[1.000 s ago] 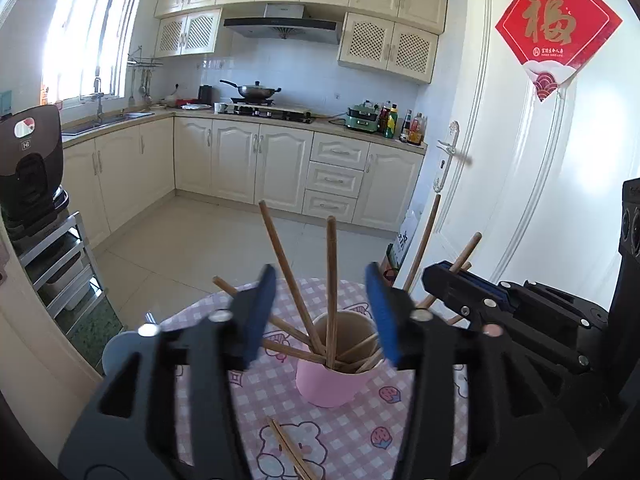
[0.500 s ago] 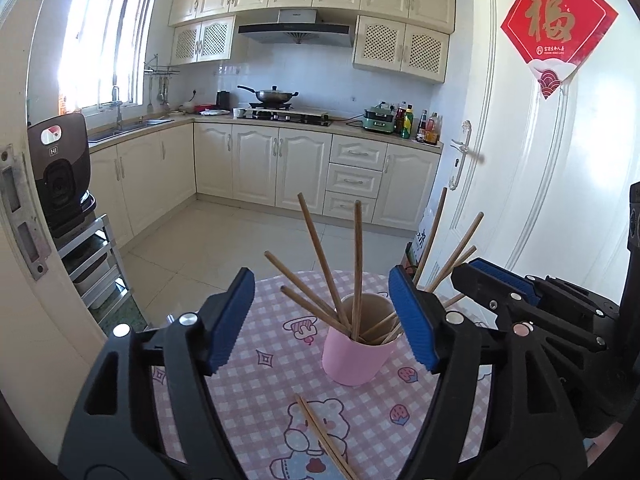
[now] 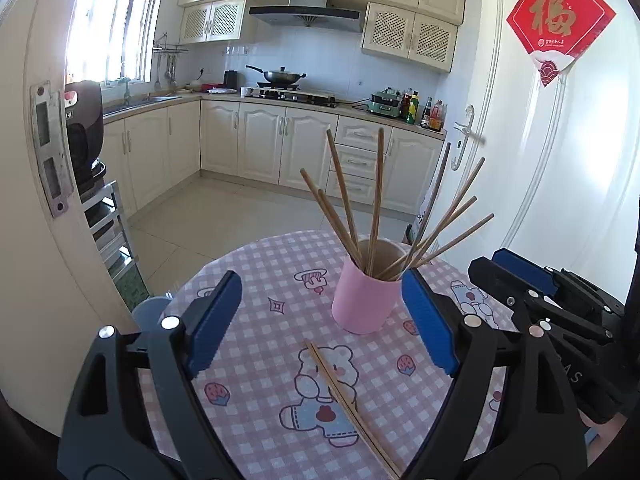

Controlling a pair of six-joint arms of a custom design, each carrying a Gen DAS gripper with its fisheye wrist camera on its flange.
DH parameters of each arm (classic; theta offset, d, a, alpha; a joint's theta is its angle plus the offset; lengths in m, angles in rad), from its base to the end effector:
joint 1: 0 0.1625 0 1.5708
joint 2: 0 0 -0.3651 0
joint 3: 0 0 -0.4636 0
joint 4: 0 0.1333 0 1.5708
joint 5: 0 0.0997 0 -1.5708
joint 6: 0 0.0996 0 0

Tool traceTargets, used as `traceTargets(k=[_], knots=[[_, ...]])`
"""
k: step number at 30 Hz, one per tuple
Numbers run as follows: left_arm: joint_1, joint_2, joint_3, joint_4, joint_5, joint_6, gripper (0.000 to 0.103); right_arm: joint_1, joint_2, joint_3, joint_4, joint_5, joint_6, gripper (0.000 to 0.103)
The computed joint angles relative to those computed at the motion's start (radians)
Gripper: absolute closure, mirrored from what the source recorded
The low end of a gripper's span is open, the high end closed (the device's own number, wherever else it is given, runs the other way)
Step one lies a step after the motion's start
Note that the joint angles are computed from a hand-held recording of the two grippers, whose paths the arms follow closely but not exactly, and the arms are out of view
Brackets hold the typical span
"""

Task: Organize utensils
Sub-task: 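Move both tools back down to the last chopsticks on the table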

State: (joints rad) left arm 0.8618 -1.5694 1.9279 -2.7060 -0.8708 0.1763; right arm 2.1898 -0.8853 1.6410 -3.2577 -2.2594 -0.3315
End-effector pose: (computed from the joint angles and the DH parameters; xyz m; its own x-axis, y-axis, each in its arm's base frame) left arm -0.2142 -0.5530 0.3805 -0.7795 0.2478 -0.5753 0.6105 0.5057 -0.6095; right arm 0.4572 -0.5211 0.1613 -0.7616 -0.1892 0.6198 -0.6284 0.4490 -0.6352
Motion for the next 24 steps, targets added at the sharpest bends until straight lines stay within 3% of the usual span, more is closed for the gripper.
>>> traceTargets(k=[13, 24], knots=[[0.074, -0.019, 0.021, 0.115, -0.022, -0.087, 0.020, -0.036, 0.003, 0.053, 0.079, 0.017, 0.078, 0.064], [0.153, 0.008, -0.015, 0.243, -0.027, -0.186, 0.020, -0.100, 0.061, 0.000, 0.355, 0.081, 0.200, 0.064]])
